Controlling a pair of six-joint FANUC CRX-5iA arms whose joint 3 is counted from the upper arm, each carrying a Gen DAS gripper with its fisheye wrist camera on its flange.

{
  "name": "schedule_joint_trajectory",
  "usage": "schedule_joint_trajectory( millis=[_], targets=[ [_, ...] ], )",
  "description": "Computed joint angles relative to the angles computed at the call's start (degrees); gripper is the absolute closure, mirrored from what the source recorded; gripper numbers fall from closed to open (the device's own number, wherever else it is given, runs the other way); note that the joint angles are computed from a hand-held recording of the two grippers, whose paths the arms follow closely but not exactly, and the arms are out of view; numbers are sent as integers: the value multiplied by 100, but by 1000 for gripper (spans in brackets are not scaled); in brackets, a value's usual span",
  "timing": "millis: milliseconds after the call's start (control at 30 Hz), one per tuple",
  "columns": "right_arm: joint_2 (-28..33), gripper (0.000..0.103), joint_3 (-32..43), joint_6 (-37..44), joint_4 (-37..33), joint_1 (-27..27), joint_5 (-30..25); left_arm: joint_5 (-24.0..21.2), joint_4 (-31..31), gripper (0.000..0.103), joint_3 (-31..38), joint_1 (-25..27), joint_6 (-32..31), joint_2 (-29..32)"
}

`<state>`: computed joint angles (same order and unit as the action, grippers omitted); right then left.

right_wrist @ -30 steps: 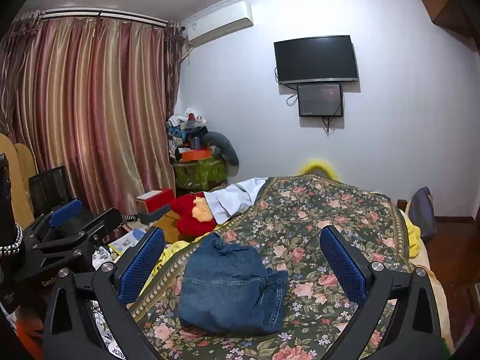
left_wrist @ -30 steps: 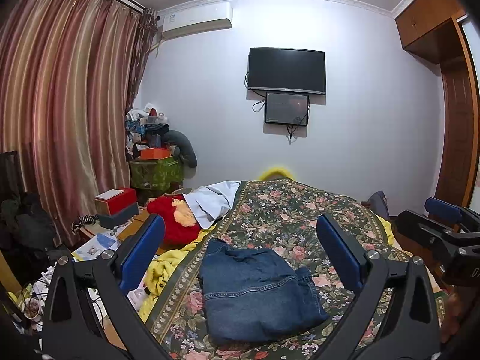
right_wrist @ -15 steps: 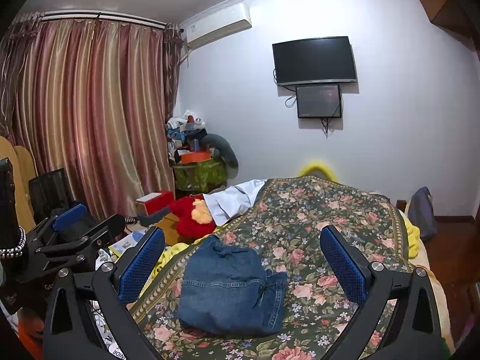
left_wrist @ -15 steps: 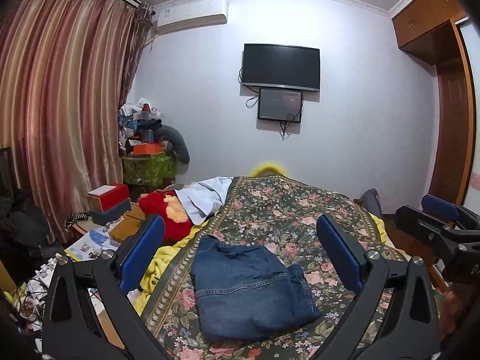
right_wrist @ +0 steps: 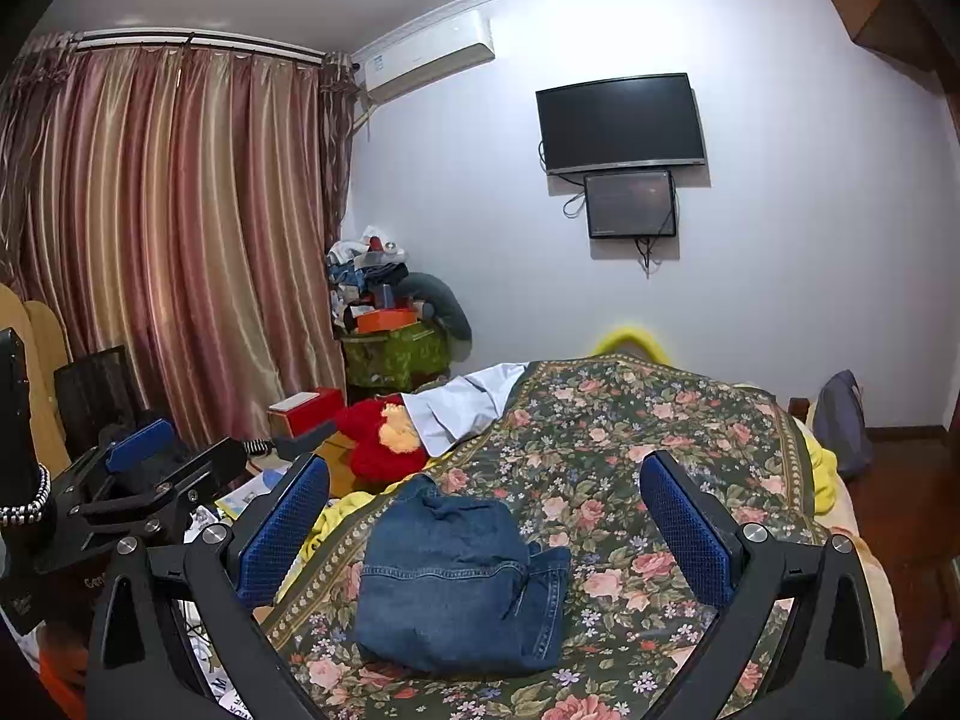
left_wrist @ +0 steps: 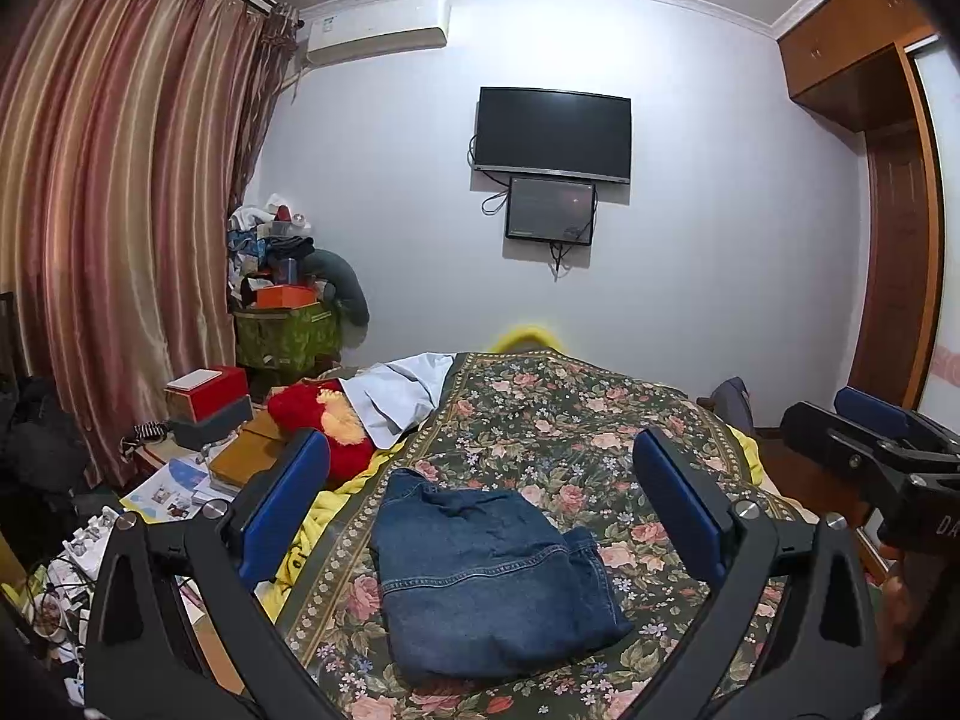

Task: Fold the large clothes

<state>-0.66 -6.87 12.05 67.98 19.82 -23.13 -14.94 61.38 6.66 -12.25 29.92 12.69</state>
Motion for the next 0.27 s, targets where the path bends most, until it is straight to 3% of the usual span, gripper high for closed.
schedule_joint_trajectory(
  millis=[267],
  targets=[
    [8,0,-1,-52,46,1,-6,40,114,1,-53,-38,-124,-34]
  ],
)
